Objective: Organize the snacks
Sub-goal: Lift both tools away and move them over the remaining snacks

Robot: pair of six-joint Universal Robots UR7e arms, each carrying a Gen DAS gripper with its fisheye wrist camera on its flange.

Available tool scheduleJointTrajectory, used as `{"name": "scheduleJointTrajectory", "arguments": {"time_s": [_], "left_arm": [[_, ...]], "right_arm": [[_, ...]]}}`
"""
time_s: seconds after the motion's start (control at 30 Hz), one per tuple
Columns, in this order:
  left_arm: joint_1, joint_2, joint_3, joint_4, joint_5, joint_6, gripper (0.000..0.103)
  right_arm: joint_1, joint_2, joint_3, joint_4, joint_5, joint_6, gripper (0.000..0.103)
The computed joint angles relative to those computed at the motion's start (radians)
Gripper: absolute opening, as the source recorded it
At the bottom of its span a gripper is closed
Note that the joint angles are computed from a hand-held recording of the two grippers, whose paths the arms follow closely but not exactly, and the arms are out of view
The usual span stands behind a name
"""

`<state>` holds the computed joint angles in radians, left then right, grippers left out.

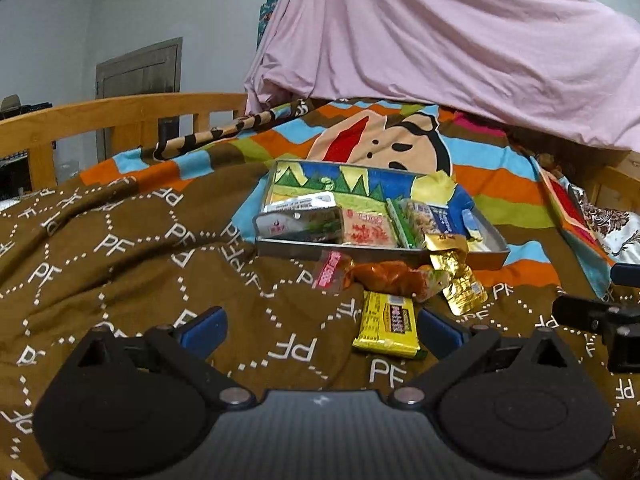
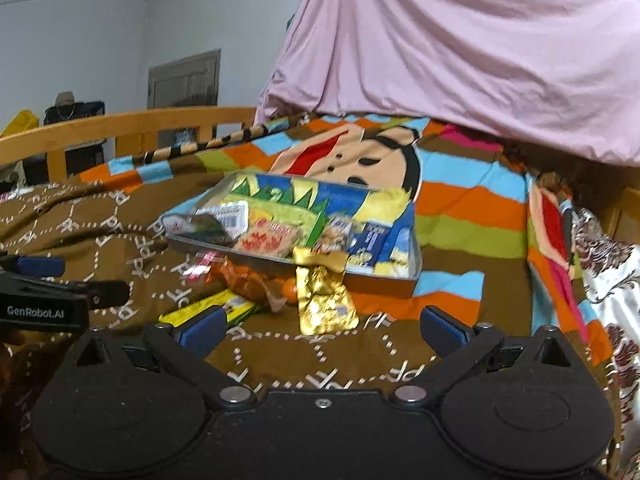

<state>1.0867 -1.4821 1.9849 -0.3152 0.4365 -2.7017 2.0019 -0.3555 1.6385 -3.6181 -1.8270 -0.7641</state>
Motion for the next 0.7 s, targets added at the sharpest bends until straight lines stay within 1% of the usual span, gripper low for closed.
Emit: {"name": "scheduleJointTrajectory", "arguments": {"time_s": [0.1, 0.2, 0.3, 0.47, 0.7], "left_arm": [[0.005, 0.008, -0.002, 0.005, -0.005, -0.015, 0.103], [0.011, 0.025, -0.017, 0.045, -0.009, -0.051, 0.103], [0.018, 0.042, -0.034, 0.074, -0.014, -0.062, 0.103], [0.031, 0.075, -0.071, 0.134, -0.005, -0.108, 0.103], [0.038, 0.097, -0.088, 0.146, 0.004, -0.102, 0.103]], "right_arm": [[0.000, 0.001, 0.001, 0.010, 0.001, -0.008, 0.102], [-0.004, 0.004, -0.003, 0.027, 0.002, 0.001, 0.102], [-0.008, 0.009, -0.010, 0.040, 0.000, 0.011, 0.102], [-0.018, 0.022, -0.026, 0.051, -0.006, 0.010, 0.102], [-0.026, 0.030, -0.041, 0.070, -0.005, 0.020, 0.102]]}}
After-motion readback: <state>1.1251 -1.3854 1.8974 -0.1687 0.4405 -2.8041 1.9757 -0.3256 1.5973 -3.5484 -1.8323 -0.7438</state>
